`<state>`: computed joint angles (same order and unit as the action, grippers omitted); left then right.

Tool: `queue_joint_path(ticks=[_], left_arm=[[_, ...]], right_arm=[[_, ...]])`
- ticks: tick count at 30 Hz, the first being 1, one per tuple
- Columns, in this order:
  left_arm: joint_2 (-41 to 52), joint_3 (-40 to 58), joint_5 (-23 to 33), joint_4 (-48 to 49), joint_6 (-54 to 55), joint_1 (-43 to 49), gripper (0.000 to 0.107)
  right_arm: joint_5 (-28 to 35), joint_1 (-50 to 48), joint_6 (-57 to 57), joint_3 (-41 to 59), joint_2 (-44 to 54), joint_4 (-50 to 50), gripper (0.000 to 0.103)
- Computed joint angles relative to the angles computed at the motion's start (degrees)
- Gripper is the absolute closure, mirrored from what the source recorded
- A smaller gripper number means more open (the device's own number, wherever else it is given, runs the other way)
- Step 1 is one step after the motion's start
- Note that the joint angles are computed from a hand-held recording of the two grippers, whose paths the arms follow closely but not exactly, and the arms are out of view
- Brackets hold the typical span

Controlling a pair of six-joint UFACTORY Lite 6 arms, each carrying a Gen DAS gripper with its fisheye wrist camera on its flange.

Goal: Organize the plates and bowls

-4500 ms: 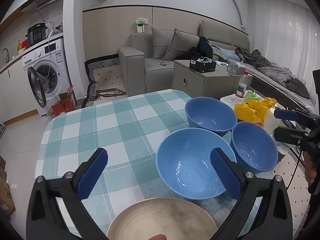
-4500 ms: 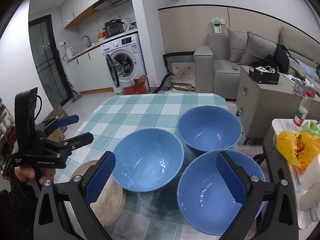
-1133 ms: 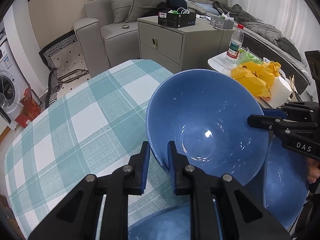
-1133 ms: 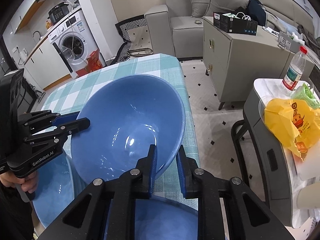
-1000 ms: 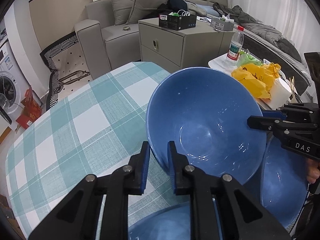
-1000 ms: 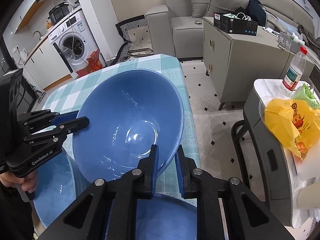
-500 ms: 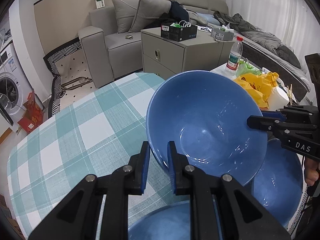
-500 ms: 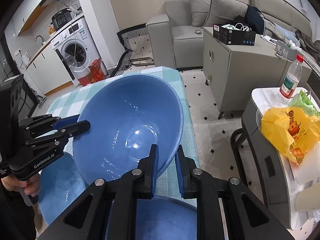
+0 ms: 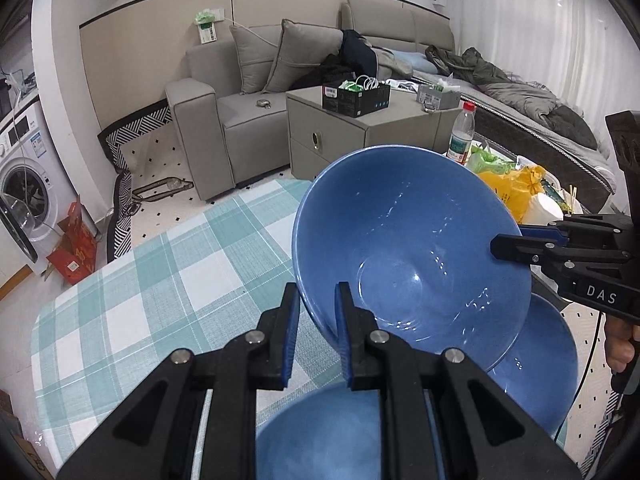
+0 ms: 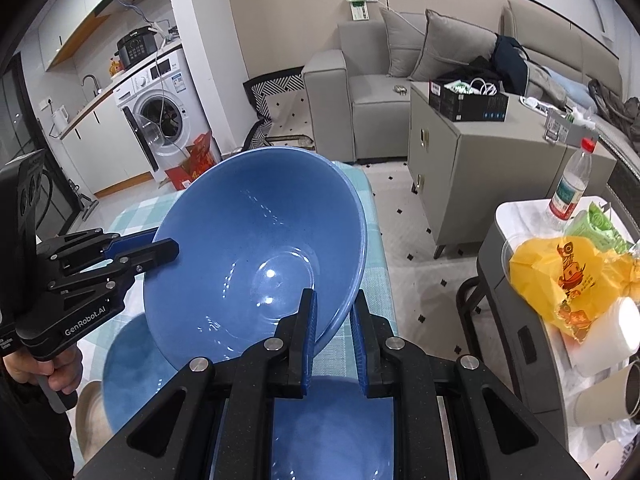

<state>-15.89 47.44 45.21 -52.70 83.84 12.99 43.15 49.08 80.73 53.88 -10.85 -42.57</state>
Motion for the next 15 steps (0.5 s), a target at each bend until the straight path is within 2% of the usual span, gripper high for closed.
queue_joint_path(ticks=[15], left_arm=[[-10.2, -1.0, 15.0, -0.1, 3.2, 13.9, 0.091]], right_arm=[[13.7, 14.4, 6.5, 6.4, -1.3, -2.6, 0.086]])
